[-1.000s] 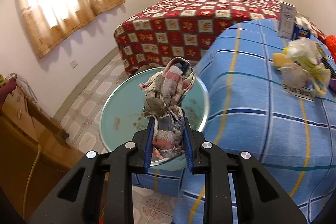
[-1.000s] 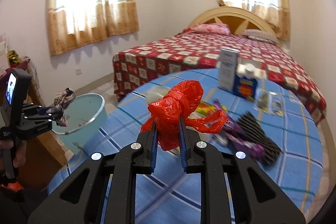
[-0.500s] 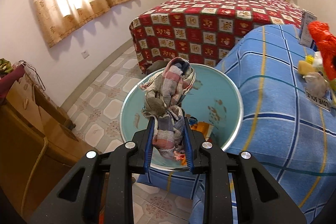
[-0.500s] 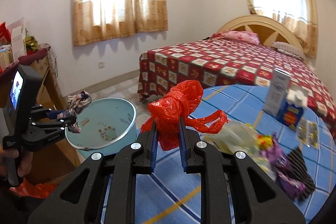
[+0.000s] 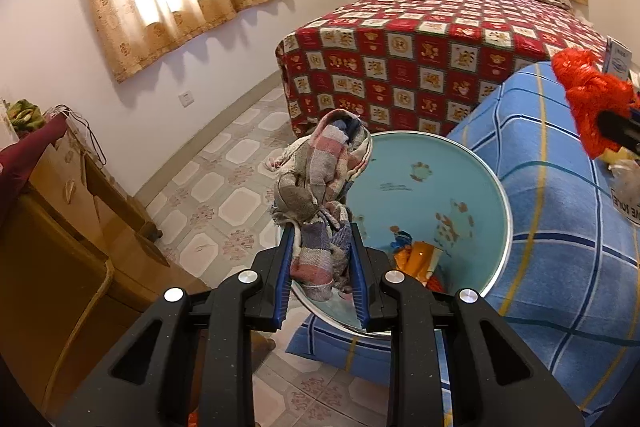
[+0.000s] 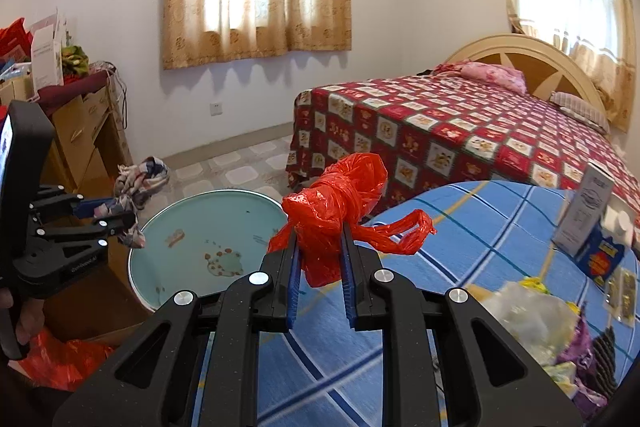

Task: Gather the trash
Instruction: 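Carry the plaid cloth and red bag over the blue bin with both grippers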

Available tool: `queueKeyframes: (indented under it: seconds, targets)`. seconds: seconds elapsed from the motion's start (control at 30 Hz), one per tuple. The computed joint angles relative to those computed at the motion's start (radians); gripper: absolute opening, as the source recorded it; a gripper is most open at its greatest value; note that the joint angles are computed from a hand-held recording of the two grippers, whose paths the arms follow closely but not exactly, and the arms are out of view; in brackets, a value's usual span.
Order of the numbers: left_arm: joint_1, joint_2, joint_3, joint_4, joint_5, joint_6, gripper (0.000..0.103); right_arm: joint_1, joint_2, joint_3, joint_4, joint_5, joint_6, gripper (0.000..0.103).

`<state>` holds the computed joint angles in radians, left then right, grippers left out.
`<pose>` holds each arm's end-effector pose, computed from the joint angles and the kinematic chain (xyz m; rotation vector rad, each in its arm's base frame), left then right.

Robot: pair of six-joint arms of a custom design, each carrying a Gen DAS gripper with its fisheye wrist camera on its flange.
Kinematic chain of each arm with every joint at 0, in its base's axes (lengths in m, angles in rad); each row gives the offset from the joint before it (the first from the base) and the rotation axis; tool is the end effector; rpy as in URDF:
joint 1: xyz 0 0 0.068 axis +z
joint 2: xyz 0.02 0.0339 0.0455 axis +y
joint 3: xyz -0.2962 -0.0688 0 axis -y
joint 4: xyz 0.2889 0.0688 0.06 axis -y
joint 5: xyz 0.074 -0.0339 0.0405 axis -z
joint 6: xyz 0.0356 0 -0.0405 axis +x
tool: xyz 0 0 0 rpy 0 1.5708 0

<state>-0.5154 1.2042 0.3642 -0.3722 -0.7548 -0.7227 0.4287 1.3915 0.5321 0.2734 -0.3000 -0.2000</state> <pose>0.1742 -0.0707 0.1214 -0.4154 2.3442 0.5169 0.2605 0.1306 0.1656 -0.8325 1.9954 0.4555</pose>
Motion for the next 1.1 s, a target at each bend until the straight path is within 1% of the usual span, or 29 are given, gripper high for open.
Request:
queueKeyframes:
  seconds: [0.13, 0.53, 0.77, 1.1]
  targets:
    - [0.024, -0.022, -0.010, 0.000, -0.002, 0.016, 0.025, 0.044, 0.060, 0.029, 0.018, 0.028, 0.001, 0.019]
    - [0.101, -0.051, -0.036, 0.017, 0.016, 0.064, 0.026, 0.123, 0.166, 0.098, 0.028, 0.071, -0.002, 0.019]
    - [0.115, -0.052, -0.037, 0.027, 0.020, 0.071, 0.026, 0.153, 0.207, 0.123, 0.026, 0.084, -0.001, 0.019]
    - [0.125, -0.057, -0.040, 0.031, 0.025, 0.080, 0.026, 0.169, 0.219, 0.126, 0.027, 0.087, -0.003, 0.019]
